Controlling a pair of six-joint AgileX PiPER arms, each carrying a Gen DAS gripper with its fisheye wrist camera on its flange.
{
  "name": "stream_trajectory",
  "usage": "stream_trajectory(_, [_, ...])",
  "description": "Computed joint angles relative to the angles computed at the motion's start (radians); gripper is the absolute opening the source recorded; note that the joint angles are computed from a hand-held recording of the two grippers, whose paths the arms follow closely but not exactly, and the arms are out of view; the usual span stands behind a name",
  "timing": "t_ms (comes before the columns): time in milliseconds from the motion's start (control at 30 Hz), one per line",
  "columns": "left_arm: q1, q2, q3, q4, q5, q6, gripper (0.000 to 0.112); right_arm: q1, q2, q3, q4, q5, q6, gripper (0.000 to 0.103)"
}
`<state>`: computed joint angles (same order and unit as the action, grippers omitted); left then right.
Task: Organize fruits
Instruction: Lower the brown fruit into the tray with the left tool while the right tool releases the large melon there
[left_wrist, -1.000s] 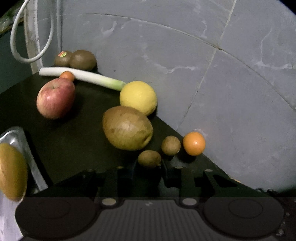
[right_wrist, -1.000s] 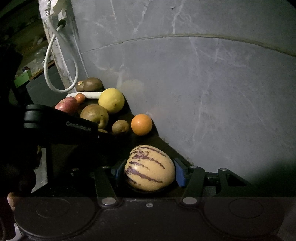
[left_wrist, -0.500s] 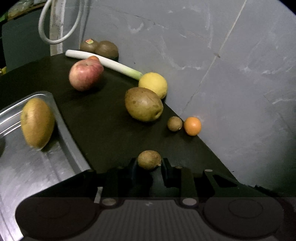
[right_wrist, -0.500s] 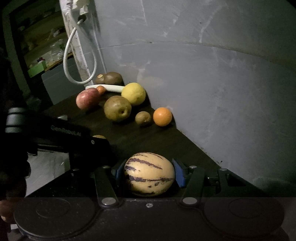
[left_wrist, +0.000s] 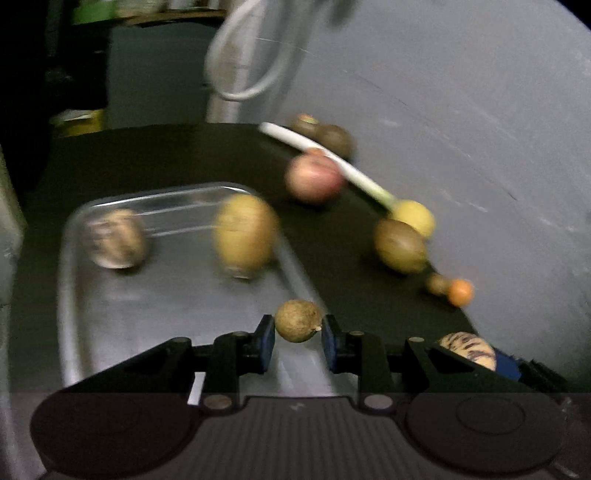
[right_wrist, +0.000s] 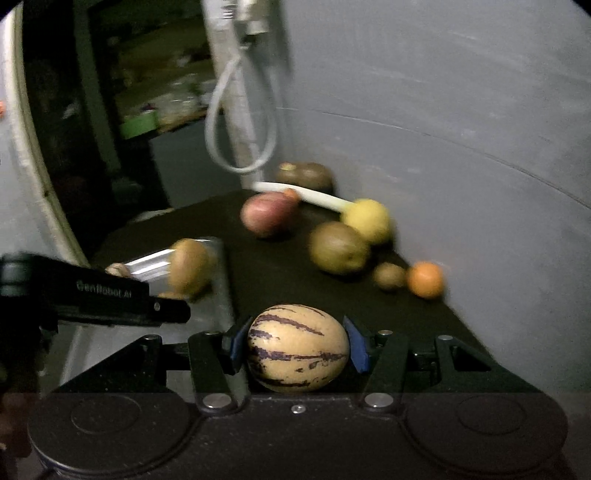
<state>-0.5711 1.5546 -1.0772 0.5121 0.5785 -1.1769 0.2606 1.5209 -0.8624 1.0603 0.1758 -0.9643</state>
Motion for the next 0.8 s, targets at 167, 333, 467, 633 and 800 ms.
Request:
stream_trajectory(167, [0.057, -0.052, 0.074, 0.086, 0.036, -0.119, 0.03, 0.051, 0.105, -0.116, 0.175, 0.072, -0.22, 0.055])
stream_trajectory(333, [0.123, -0.056, 0.112, 0.117, 0.033, -0.168, 0.03, 0.108, 0.222, -0.243, 0.183, 0.118, -0.272, 0.055])
stream_trajectory(467, [0.149, -0.038, 0.129, 0.15, 0.01, -0.205, 0.03, 0.145, 0.294, -0.323, 0.114, 0.123, -0.212, 0.055])
stream_trajectory(633, [0.179, -0.018, 0.141, 0.164, -0.02, -0.231, 0.03, 0.172, 0.365, -0.401, -0.007, 0.122, -0.095, 0.055])
stream_trajectory(800, [0.201, -0.008, 0.145, 0.156, -0.043, -0.214, 0.03, 0.191, 0.399, -0.43, -0.098, 0.114, -0.007, 0.055])
